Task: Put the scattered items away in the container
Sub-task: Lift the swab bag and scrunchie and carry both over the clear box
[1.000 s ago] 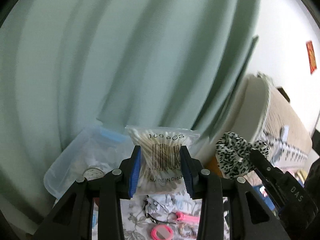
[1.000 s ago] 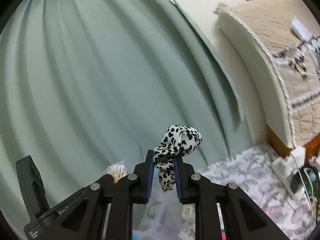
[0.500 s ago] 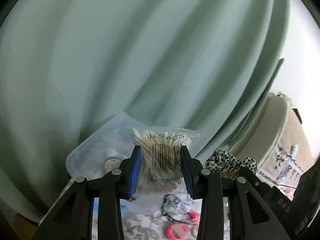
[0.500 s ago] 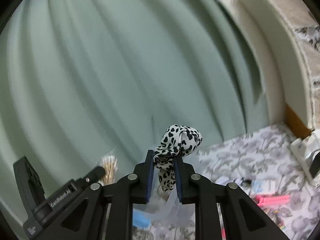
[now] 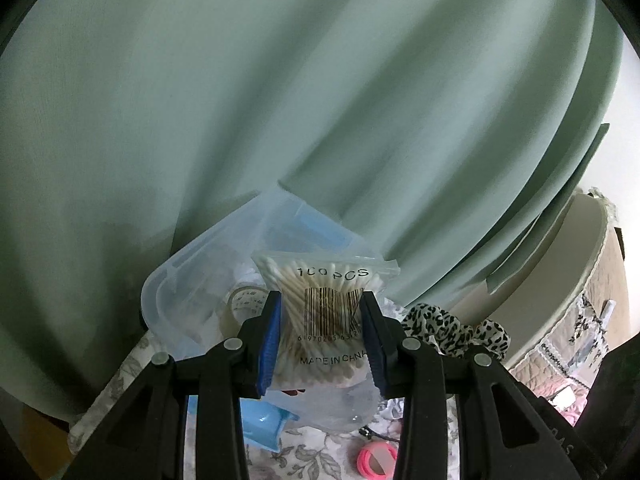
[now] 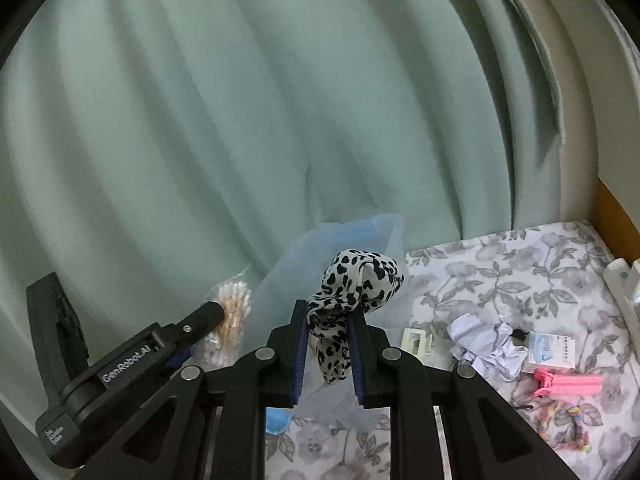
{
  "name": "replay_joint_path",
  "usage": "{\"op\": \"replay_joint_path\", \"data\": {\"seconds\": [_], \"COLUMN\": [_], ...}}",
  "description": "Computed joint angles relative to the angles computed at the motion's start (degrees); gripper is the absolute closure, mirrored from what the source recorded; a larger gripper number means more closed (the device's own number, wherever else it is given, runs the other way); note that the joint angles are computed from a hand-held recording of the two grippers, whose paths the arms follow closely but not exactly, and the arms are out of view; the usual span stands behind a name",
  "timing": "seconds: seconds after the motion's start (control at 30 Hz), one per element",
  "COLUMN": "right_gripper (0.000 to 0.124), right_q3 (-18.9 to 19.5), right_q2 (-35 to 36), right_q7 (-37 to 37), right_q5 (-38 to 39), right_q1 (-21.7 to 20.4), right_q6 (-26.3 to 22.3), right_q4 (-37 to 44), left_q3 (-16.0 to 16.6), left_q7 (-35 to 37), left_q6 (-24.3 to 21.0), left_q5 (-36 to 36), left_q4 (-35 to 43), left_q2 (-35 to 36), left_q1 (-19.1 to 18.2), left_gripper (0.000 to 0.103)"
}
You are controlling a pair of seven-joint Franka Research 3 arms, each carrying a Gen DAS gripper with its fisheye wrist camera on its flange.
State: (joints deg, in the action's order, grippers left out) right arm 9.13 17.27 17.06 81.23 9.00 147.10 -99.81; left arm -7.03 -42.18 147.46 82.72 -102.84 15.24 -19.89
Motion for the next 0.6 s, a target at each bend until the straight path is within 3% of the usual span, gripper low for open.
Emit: {"op": "replay_joint_path", "data": {"seconds": [0.17, 0.6], "right_gripper": [0.103, 0.100], "right_q3": [0.6, 2.4], "right_q2": [1.5, 6.7], "right_q7": [-0.6, 5.9], "right_q5": [-1.7, -11.1], "right_q1": [1.0, 2.1], "right_q6": [0.4, 2.0], "right_q4": [1.2, 4.8], "left_q3": [0.5, 1.6], "left_q7": [-1.0, -2.4], "left_q6": [1.8, 5.7], "left_q5": [0.4, 0.7], "left_q4": [-0.4, -0.8], "left_q2": [0.5, 2.3], "left_q1": [0.7, 2.1], "left_gripper": [0.063, 0.063]}}
